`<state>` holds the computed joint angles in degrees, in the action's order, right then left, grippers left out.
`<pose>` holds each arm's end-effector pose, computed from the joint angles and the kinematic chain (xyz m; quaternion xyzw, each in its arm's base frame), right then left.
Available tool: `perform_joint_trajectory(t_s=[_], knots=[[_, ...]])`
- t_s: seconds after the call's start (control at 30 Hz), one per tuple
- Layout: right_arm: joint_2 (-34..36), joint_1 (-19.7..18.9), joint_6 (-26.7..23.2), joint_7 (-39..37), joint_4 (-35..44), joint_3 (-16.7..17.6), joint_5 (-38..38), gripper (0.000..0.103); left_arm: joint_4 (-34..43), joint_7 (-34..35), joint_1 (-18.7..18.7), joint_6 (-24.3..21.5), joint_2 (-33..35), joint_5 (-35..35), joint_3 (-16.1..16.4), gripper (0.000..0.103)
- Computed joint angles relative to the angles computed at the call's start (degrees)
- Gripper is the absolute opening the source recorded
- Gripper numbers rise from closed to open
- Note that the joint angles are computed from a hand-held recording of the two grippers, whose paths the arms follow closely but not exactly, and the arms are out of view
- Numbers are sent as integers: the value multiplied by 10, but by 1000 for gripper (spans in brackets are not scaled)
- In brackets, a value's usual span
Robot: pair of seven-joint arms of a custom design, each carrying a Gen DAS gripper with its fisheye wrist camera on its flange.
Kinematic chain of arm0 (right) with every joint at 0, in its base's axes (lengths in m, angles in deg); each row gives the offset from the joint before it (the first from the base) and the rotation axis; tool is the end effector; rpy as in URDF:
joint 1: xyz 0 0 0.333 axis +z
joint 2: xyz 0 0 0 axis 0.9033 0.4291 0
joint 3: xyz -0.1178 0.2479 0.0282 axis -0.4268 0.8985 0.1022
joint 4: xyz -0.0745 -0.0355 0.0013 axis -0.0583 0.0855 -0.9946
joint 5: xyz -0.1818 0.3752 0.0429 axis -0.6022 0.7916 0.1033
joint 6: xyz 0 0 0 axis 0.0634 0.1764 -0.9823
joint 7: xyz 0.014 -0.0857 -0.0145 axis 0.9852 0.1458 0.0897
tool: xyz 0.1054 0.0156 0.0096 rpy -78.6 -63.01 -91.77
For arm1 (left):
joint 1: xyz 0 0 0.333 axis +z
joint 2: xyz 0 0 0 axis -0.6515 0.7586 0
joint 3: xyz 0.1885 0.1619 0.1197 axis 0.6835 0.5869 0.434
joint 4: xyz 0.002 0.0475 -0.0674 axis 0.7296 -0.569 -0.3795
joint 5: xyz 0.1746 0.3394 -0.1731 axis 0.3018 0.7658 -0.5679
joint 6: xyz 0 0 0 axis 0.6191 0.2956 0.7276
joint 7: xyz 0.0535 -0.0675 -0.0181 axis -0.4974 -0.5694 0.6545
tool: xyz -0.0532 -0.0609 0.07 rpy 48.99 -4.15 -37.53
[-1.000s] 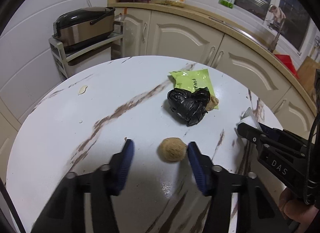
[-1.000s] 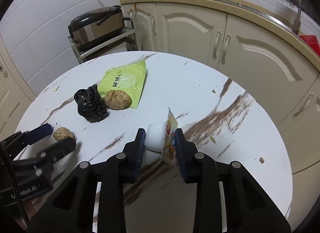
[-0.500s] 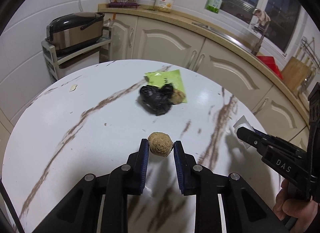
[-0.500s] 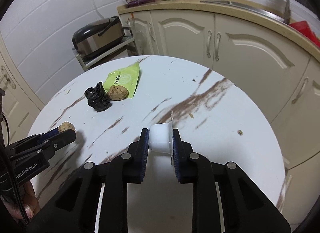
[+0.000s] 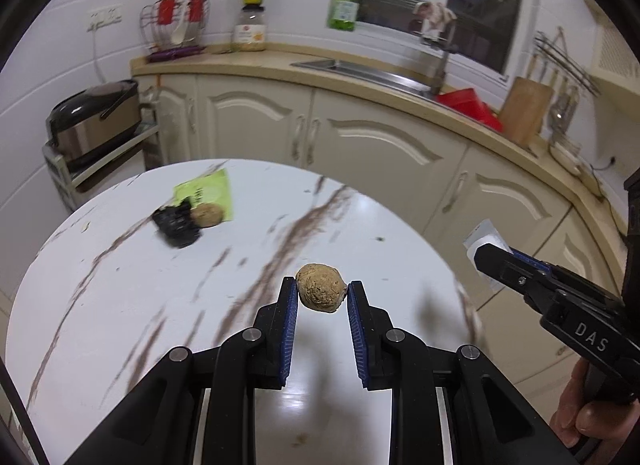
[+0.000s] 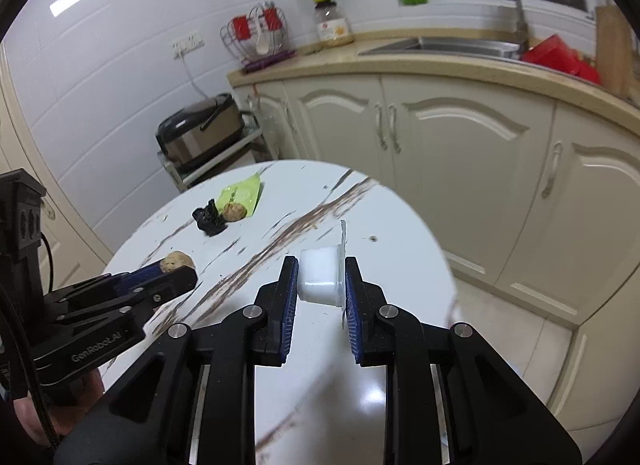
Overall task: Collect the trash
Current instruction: 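Carry the white cup and brown lump over the blue bin and open both tools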
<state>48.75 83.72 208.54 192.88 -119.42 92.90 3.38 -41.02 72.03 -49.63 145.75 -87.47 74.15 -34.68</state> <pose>0.4240 0.1877 0.6455 -0.6183 0.6578 -0.1927 0.3846 0.4713 -0.1885 0.7308 -0.5398 0.7442 -0.3615 0.1552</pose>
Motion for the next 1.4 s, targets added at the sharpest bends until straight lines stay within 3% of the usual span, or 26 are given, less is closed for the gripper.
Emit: perform_joint_trajectory(t_s=[0.33,0.57,0.83,1.1,1.4], knots=[[-186,-45,-44,25,-110,-12,-26,21,24,-5,-50,13,7,-4,-40,21],[-288,-78,-89,30,-163,-27,-39,21,78,-5,-82,20,66,2,-61,21],[-352,-118,-121,28,-211,-55,-40,21,153,-19,-108,8,155,33,-80,21],[-379,-154,-132,17,-265,-90,-26,21,284,-41,-153,-40,297,89,-92,21],[-367,-195,-136,-11,-325,-137,14,21,498,-62,-224,-153,489,144,-70,21]])
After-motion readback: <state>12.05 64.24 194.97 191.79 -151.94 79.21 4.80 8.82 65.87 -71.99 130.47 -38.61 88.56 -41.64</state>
